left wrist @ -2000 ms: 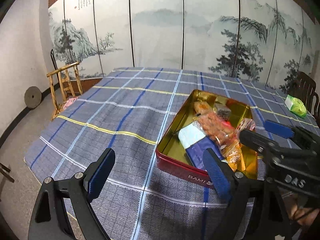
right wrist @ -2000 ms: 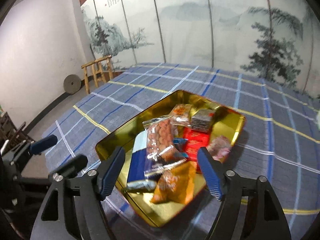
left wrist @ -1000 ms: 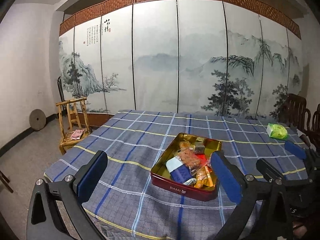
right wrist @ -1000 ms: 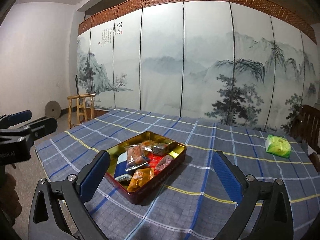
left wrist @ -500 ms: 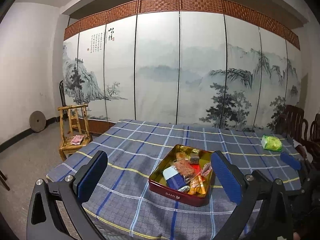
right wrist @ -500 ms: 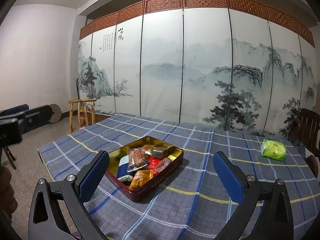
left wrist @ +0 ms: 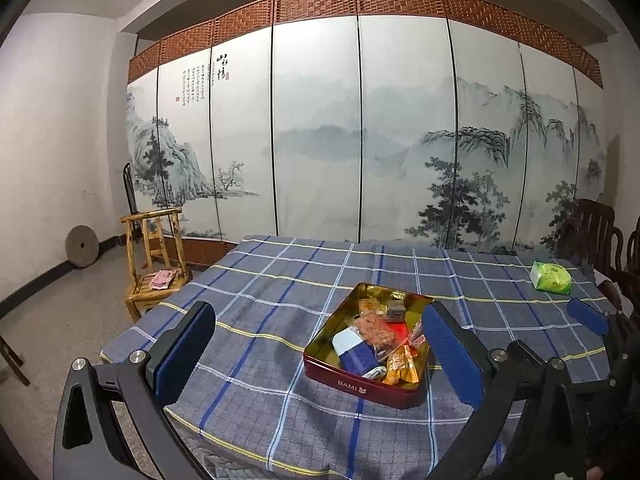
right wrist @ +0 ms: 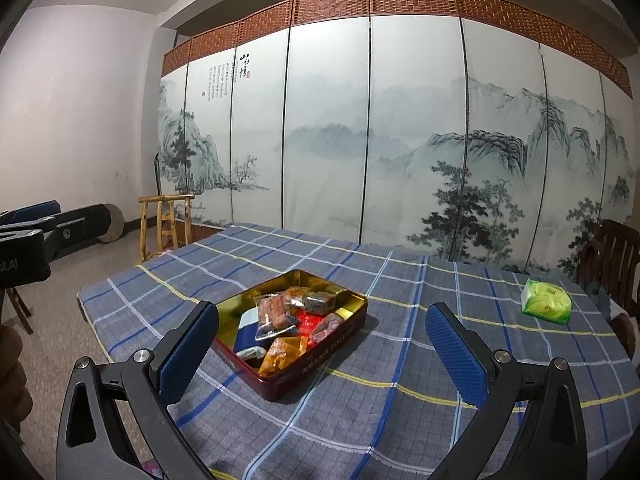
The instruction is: Organize snacks
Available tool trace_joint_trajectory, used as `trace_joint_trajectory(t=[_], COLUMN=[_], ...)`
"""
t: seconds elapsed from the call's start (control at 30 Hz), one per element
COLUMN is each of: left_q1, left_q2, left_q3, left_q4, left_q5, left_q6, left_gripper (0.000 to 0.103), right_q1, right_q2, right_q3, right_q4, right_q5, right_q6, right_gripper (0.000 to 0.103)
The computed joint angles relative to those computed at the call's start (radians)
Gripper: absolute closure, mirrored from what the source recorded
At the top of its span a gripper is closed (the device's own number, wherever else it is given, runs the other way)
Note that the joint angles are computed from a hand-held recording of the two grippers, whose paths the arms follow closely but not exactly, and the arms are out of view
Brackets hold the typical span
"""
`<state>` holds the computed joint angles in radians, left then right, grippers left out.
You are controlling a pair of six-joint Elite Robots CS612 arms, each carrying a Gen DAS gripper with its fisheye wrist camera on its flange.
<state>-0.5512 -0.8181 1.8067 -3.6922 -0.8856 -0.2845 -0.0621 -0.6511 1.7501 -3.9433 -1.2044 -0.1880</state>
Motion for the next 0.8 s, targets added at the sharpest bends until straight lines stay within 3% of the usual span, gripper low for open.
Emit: trace_joint_trajectory(t=[0.8], left_q1=[-0.002], left_q2=[0.007], left_q3=[-0.008], left_q4=[0.051], left_q5=[0.004], left_q6=[-0.013], left_gripper=[0.001], right_q1=[0.004], right_q2=[-0.002], right_q3=[0.002], right_q4=[0.040], right_q5=[-0.005], right_q6=[-0.038], right_gripper=[0.000])
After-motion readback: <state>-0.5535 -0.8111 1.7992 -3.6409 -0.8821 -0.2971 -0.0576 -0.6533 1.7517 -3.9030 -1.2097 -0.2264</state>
